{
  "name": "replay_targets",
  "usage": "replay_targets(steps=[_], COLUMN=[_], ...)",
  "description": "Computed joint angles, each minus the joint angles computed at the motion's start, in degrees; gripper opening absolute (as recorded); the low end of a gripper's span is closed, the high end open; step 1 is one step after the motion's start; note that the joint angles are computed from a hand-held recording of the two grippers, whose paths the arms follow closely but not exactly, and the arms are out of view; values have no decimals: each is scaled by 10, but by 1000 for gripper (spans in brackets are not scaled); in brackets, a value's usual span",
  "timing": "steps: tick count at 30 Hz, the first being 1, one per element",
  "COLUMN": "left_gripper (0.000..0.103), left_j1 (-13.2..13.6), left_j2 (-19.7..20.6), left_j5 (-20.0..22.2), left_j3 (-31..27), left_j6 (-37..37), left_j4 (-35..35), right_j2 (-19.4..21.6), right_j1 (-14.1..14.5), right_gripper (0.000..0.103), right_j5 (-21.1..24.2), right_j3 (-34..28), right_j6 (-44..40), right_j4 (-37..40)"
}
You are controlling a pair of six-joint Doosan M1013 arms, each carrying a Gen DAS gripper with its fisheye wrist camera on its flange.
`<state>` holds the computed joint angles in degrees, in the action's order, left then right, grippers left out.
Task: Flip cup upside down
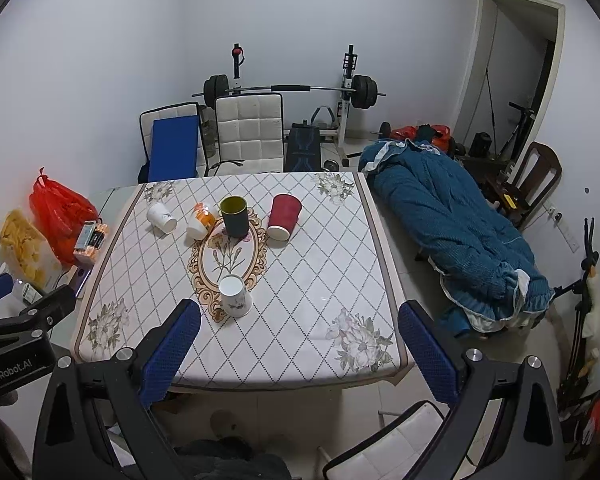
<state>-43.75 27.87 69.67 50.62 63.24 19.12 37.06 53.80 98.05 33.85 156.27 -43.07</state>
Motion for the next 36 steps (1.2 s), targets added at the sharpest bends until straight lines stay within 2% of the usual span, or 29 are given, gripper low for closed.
replay_targets(steps=[36], left_gripper=[103], left_j1=[3], left_j2=[2], left_j5=[11], left_j3=[-5], left_j6=[7], left_j4=[8], right_j2=[10], right_j1=[-8], right_gripper=[101], right_j5=[-16], right_j3=[-6], right_j6=[-14], right_j4=[14])
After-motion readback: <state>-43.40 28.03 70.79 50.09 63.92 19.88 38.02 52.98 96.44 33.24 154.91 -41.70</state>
